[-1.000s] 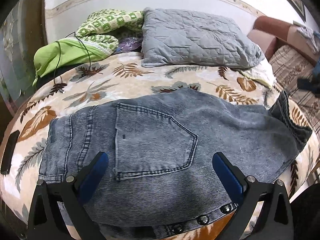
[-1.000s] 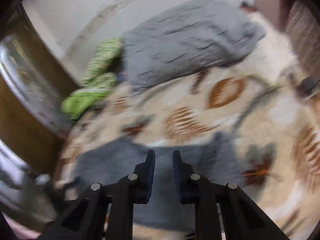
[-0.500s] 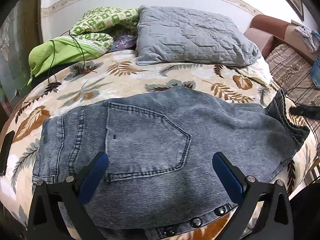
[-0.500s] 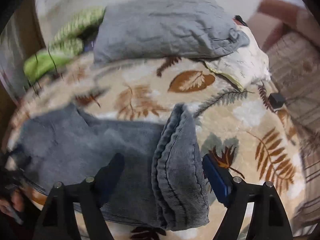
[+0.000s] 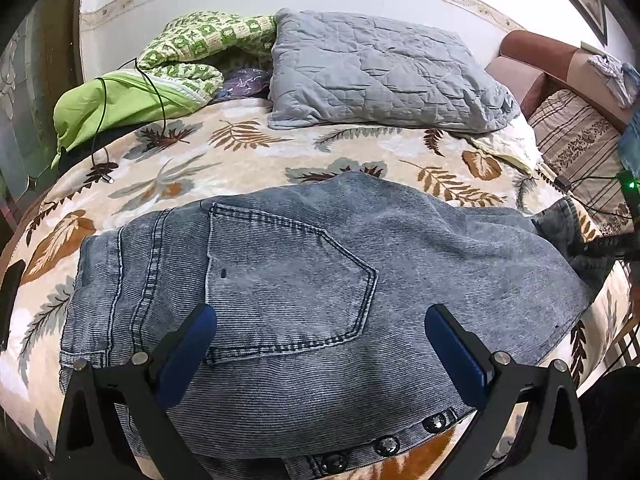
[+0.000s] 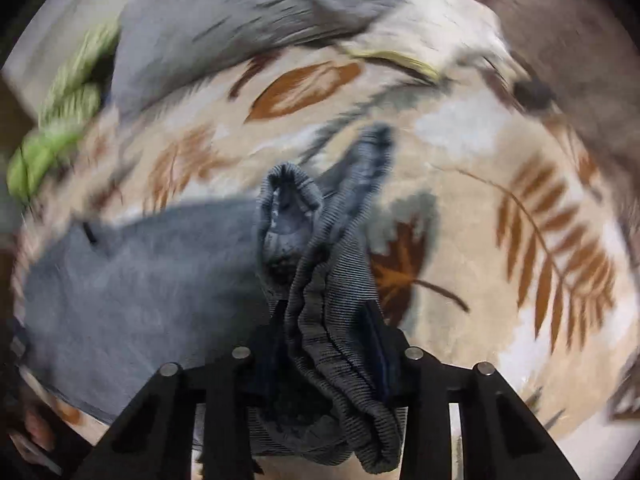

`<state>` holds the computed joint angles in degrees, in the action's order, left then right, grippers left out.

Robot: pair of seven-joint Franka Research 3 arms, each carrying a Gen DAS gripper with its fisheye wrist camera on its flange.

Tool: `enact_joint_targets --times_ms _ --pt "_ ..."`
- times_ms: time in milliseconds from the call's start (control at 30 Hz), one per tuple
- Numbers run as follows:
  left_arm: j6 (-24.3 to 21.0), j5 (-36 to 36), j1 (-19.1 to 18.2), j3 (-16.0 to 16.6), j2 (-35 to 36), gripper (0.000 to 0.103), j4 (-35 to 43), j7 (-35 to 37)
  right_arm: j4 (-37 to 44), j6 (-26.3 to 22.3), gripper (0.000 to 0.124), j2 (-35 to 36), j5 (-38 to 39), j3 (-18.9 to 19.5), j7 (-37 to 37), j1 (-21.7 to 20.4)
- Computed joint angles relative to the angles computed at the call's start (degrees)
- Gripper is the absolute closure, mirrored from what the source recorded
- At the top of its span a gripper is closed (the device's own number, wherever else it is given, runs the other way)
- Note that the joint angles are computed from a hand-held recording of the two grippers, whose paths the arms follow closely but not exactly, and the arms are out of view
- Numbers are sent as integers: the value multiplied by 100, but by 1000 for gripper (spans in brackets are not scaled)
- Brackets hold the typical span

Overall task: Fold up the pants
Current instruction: 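Lift the leg end with the right gripper and fold it over the jeans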

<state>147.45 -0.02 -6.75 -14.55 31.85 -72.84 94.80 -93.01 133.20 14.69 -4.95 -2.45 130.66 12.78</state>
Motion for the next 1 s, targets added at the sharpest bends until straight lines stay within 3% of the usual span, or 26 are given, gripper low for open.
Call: enact_joint_targets --times_ms 133,200,267,333,467,500,567,633,700,800,900,1000 --pt "4 140 -68 62 -17 0 -50 -18 -1021 1150 91 -506 1025 -11 42 -361" --pt "23 183 -83 72 -26 0 -76 -31 -1560 1926 90 -722 2630 241 -775 -721" --pt "80 214 -87 73 -43 0 -122 -34 -1889 2398 86 -883 4037 407 -1586 -875" --pt "97 230 -89 59 -43 0 -138 -17 -2022 2564 46 -977 4962 457 -2228 -895" --pt "61 345 -158 75 -3 0 -101 19 -2085 2674 43 -1093 5773 437 -2993 -794" --pt "67 361 -165 68 -6 0 -113 46 -2056 2676 43 -1095 5565 400 -2902 -745" --pt "123 385 -176 46 -32 0 -166 115 -1906 2432 43 -1039 4374 266 -2108 -634" --pt "209 381 -171 4 -61 0 -226 216 -1615 2007 43 -857 3421 173 -1645 -578" --pt "257 380 -171 -20 -93 0 -282 305 -1175 1279 47 -597 2363 83 -1147 -481" --pt "201 414 -203 -6 -92 0 -267 373 -603 372 95 -259 1157 -2 -666 -283" --pt "99 382 -206 3 -57 0 -191 375 -740 596 112 -388 966 2 -339 -251" --pt "44 247 -154 -33 -33 0 -118 361 -948 1070 115 -609 1276 108 -387 -305"
